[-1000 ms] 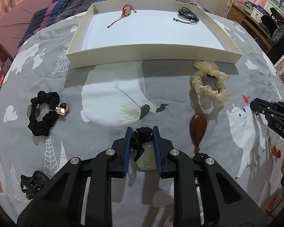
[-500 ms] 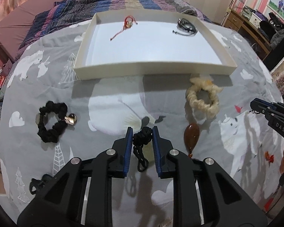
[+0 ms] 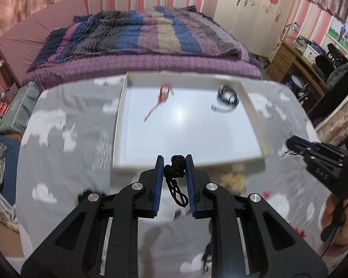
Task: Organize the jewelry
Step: 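Carry both held pendants over the white tray and lower them inside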
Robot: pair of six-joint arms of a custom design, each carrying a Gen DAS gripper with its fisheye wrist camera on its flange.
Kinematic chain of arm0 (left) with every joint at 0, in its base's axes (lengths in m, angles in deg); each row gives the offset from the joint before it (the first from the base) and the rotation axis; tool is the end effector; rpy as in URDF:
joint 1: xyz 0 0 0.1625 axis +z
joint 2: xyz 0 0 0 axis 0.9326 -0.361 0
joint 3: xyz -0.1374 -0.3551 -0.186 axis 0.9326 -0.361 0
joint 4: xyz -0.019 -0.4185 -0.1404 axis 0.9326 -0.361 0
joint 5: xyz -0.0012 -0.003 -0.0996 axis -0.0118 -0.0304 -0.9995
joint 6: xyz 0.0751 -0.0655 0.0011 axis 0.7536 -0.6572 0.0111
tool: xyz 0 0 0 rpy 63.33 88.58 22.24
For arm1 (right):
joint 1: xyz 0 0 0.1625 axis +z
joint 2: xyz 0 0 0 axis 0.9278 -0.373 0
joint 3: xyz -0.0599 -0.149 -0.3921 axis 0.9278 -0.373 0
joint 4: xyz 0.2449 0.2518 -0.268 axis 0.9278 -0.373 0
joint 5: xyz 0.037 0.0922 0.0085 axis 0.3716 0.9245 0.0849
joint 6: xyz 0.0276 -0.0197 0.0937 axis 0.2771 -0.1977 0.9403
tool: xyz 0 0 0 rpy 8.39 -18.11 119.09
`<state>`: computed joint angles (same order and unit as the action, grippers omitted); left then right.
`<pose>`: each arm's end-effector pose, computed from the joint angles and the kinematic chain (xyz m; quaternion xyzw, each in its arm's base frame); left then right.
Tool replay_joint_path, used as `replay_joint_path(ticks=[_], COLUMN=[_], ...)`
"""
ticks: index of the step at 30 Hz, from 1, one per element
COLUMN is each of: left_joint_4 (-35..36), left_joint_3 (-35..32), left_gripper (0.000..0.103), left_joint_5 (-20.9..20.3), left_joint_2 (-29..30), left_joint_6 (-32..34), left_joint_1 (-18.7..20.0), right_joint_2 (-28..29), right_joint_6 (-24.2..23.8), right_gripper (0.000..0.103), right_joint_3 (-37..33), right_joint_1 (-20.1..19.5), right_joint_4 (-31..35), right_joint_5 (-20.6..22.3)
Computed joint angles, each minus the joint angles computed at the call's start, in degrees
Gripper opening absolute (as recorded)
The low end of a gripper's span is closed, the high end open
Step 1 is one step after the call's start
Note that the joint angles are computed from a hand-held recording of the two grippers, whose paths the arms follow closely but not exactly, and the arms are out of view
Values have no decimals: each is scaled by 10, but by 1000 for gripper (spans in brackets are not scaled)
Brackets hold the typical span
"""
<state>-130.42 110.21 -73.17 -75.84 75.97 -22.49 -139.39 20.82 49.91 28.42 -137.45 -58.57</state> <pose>-0.2964 -0.5903 0.0807 0.2452 0.9146 -0.2027 0.2495 0.1292 -0.5127 0.2468 0.0664 -0.8849 0.3059 0.3449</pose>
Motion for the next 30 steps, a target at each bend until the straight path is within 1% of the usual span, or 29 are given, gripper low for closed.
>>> replay_joint_path(ticks=[5, 8, 11, 15, 18, 20, 22, 23, 25, 28, 30], left_joint_4=[-11, 6, 16, 9, -12, -26, -16, -9, -15, -19, -18], left_joint_3=[-69, -123, -168, -205, -224, -231, -246, -254, -258, -270, -273], left_gripper=[17, 17, 17, 17, 17, 17, 17, 17, 17, 17, 17], left_joint_5=[-6, -10, 0, 9, 4, 8, 19, 24, 32, 41, 40], left_joint_2=[38, 73, 110, 146, 170, 181, 193, 199, 205, 214, 218], left_joint_6=[22, 31, 40, 51, 69, 76, 71, 68, 72, 70, 67], left_joint_1=[10, 22, 32, 47, 63, 70, 77, 80, 84, 89, 93], right_joint_2=[43, 75, 107, 145, 173, 191, 206, 210, 219, 238, 241], right_joint_6=[-1, -3, -8, -7, -11, -17, -18, -17, -13, -27, -25], right_gripper=[13, 13, 13, 13, 13, 13, 13, 13, 13, 13, 13], right_joint_3=[-81, -130, -172, -212, -235, -246, -254, -256, -256, -271, -274], right_joint_1=[12, 13, 7, -9, -21, -29, -38, -43, -54, -58, -61], right_joint_4=[35, 50, 56, 56, 52, 42, 31, 26, 8, -2, -8], right_joint_5=[12, 21, 33, 54, 57, 53, 53, 57, 71, 59, 59])
